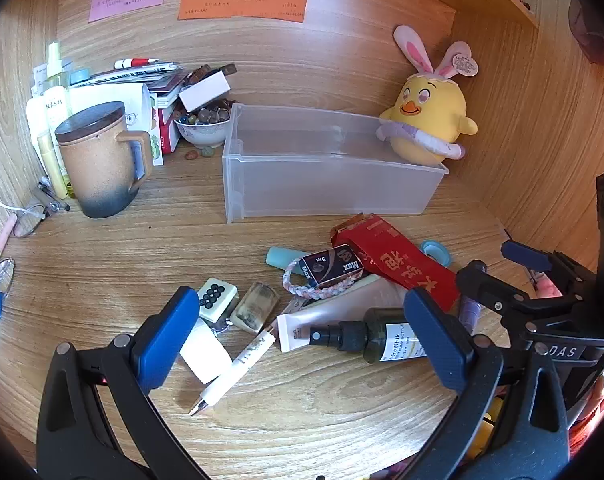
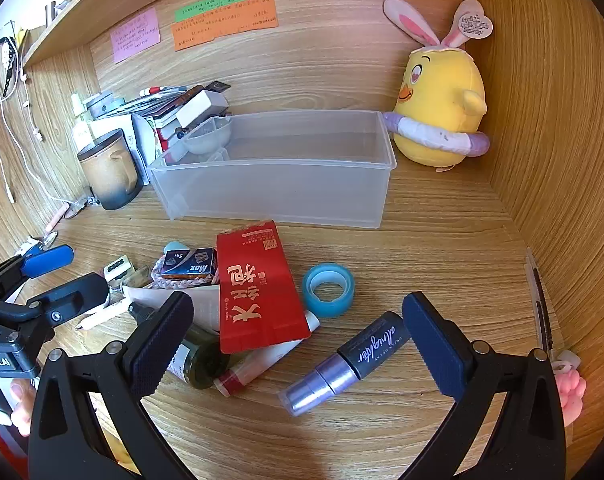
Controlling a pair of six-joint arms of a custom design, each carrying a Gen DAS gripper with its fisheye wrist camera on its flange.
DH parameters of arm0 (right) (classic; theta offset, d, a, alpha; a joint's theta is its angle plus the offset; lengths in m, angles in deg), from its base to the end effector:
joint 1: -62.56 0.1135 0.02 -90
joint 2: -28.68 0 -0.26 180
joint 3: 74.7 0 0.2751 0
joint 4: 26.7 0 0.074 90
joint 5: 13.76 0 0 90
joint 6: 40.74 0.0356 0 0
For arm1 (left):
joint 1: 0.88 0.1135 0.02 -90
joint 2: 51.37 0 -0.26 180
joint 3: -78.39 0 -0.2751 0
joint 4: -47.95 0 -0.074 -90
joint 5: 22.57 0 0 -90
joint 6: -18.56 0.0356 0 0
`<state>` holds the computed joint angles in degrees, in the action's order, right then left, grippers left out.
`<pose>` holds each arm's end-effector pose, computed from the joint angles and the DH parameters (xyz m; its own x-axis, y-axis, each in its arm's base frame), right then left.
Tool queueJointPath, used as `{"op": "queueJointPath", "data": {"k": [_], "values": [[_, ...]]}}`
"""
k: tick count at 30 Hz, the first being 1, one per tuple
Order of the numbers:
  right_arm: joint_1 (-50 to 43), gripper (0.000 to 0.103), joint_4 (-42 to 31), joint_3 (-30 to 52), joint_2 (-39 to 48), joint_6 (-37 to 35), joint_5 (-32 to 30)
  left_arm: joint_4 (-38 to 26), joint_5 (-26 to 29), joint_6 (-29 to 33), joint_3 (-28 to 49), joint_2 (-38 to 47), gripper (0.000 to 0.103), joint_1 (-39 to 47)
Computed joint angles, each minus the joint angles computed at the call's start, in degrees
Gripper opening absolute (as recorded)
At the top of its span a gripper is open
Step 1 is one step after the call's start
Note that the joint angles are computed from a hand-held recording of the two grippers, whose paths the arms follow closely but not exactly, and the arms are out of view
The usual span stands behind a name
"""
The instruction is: Organize objects
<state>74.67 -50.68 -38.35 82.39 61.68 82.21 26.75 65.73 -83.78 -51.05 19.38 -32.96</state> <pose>0.2069 0.0406 0.1687 -0.6592 0.0773 -0.7480 0.0097 0.9955 0.0944 0.2333 -0.1450 0.1916 -0.6567 0.1595 -0.7371 0.3805 0.9140 -0.1412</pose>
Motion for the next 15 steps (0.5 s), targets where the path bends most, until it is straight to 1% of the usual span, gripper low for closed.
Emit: {"op": "queueJointPath", "data": {"k": [15], "values": [[-0.60,0.103,-0.38,0.29,-0.14,-0.25,-0.67,0.14,0.38,0.08,-0.17,0.00,0.103,0.59]]}}
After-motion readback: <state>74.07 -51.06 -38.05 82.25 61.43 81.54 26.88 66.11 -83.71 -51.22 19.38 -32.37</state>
